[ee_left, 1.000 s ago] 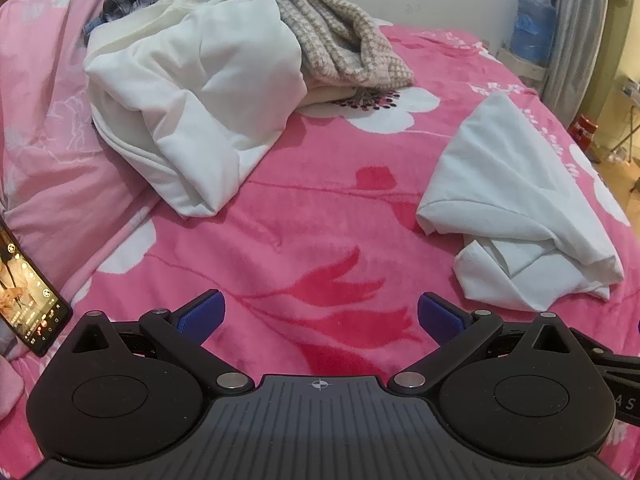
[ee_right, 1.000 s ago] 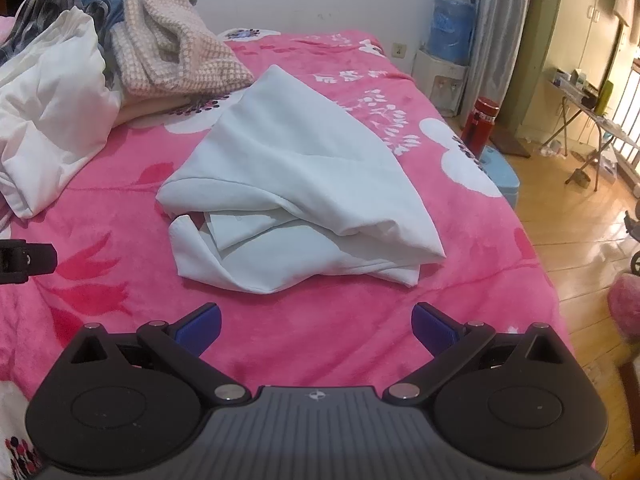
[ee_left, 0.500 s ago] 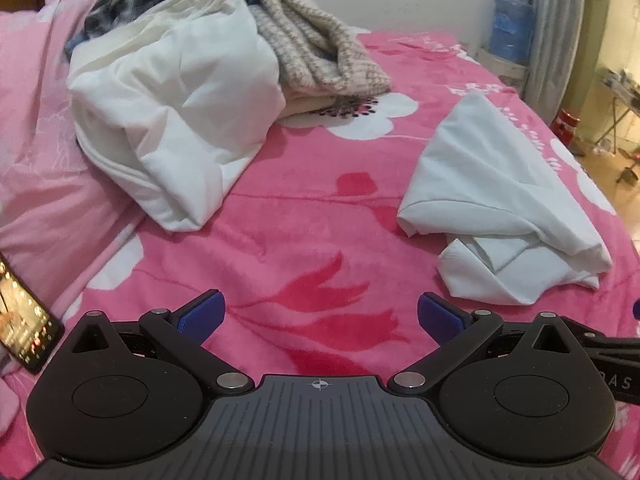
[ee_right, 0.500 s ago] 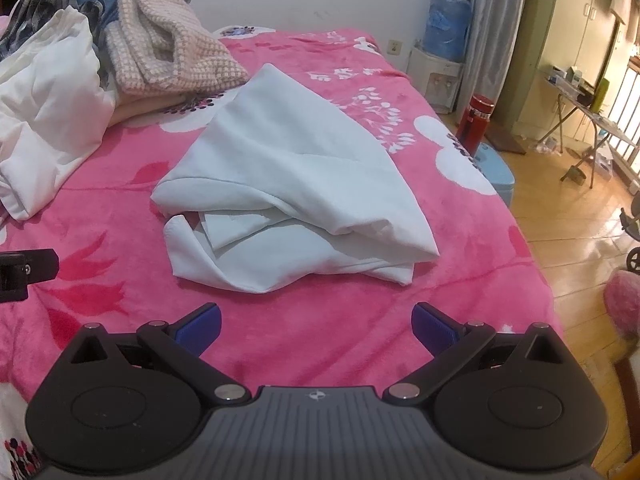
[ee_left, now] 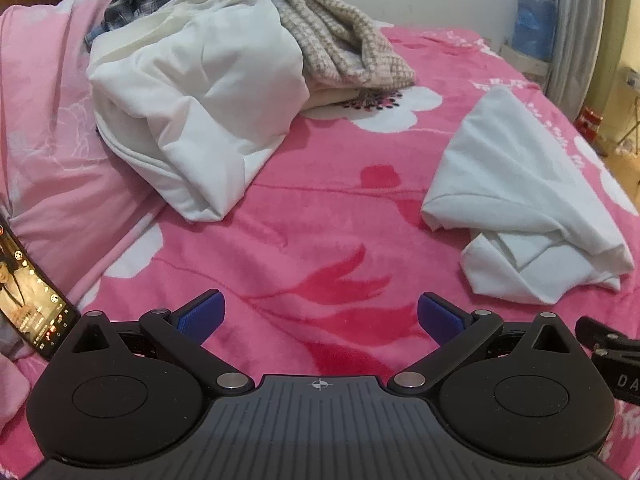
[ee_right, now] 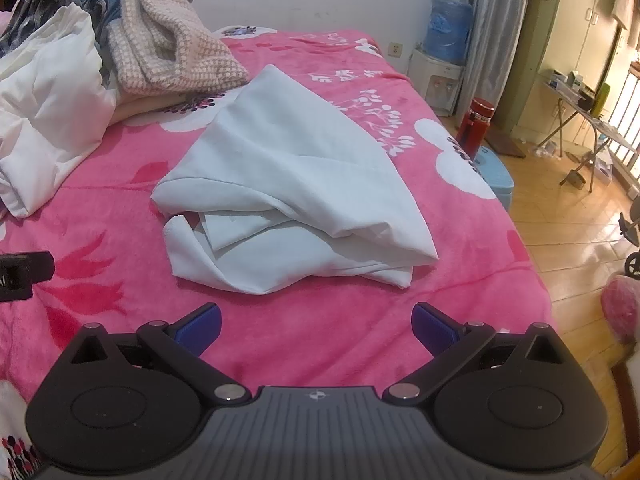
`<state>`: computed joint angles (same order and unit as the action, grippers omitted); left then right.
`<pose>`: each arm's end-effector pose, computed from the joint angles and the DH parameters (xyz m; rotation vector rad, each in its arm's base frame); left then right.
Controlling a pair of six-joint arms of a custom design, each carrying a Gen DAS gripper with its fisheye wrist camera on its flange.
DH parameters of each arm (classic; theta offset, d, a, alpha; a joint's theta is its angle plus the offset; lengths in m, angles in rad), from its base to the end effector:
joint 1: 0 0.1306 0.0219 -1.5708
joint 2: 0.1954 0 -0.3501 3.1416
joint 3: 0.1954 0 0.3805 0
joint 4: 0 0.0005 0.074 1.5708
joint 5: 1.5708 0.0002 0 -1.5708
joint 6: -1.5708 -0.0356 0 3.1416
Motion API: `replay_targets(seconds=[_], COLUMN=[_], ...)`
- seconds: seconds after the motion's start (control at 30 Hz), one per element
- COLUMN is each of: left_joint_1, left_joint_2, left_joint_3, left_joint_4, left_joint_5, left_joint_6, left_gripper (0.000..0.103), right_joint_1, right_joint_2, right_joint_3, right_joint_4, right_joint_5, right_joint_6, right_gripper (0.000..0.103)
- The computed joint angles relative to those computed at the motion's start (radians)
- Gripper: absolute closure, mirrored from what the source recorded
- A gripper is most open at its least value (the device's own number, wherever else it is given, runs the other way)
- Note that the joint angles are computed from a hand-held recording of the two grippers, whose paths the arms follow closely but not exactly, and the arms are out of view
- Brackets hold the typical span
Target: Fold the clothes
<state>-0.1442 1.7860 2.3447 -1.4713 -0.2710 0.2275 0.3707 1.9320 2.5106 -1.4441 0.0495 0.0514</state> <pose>0.5460 -0.0702 0.5675 -0.2153 2.4357 0.1731 0.5566 0.2139 0.5524 -0.4887 2.3871 0.0830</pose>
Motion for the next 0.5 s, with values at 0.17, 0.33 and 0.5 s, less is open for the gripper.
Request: replay_targets(seconds=[0.17, 0.33, 0.5], left_joint_1=[-0.001, 0.000, -0.001], left_joint_2=[-0.007, -0.004, 0.002], left_joint_3=[-0.013, -0.010, -0.001], left_joint_4=[0.006, 0.003, -0.008], left_joint_5=[0.014, 0.018, 0.023], left_joint_6=[-0.011, -0.014, -0.004], left_gripper=[0.000, 0.000, 0.000], right_joint_1=[0.000, -0.002, -0.003], right_joint_2=[0.005, 0.004, 0.003], right_joint_3=[0.009, 0.007, 0.006], right_joint_4=[-0.004, -0.005, -0.006], right_joint_5=[0.005, 0.003, -0.001], right_joint_6=[0.001, 0.000, 0.000], right_gripper=[0.000, 0.000, 0.000])
